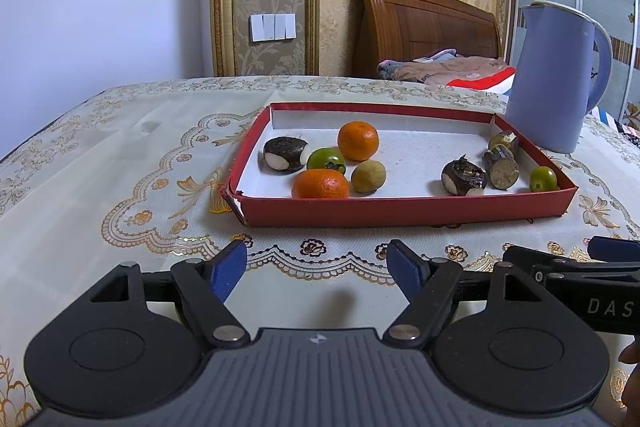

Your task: Organize fruits

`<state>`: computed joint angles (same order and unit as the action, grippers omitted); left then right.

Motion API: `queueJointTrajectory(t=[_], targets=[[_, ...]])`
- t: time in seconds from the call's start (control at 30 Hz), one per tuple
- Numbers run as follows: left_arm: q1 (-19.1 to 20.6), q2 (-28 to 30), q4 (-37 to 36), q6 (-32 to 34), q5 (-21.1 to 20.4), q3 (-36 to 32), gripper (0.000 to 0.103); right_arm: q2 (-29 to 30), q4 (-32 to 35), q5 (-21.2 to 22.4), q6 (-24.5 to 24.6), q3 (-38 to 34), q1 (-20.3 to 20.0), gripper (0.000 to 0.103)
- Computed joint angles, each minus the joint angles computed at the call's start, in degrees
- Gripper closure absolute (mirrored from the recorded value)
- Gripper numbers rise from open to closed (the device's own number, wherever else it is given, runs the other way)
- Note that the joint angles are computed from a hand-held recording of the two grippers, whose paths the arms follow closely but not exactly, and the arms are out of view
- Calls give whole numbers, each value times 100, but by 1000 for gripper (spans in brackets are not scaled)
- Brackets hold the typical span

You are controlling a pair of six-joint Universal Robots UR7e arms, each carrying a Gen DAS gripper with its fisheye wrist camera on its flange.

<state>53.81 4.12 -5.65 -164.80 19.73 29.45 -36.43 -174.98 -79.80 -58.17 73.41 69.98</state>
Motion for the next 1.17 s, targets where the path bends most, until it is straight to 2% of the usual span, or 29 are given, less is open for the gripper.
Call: queueJointTrajectory(t=[0.3,0.47,0.83,0.9,1.03,1.17], targets=[[-10,8,42,3,-13,-31,26,3,5,-10,-1,-3,1,0],[10,112,484,-324,41,-287,26,4,7,-10,-2,-5,1,0],[14,221,790,-356,96,-509,25,3,3,-3,2,-2,0,0],[17,255,885,-386,104,-582,19,4,6,-8,-2,-5,1,0],[20,213,797,-319,97,-493,19,6,-8,2,4,-3,-1,0],[17,126,1099,-749,172,-339,19,-21,58,-31,-69,21,12,0]])
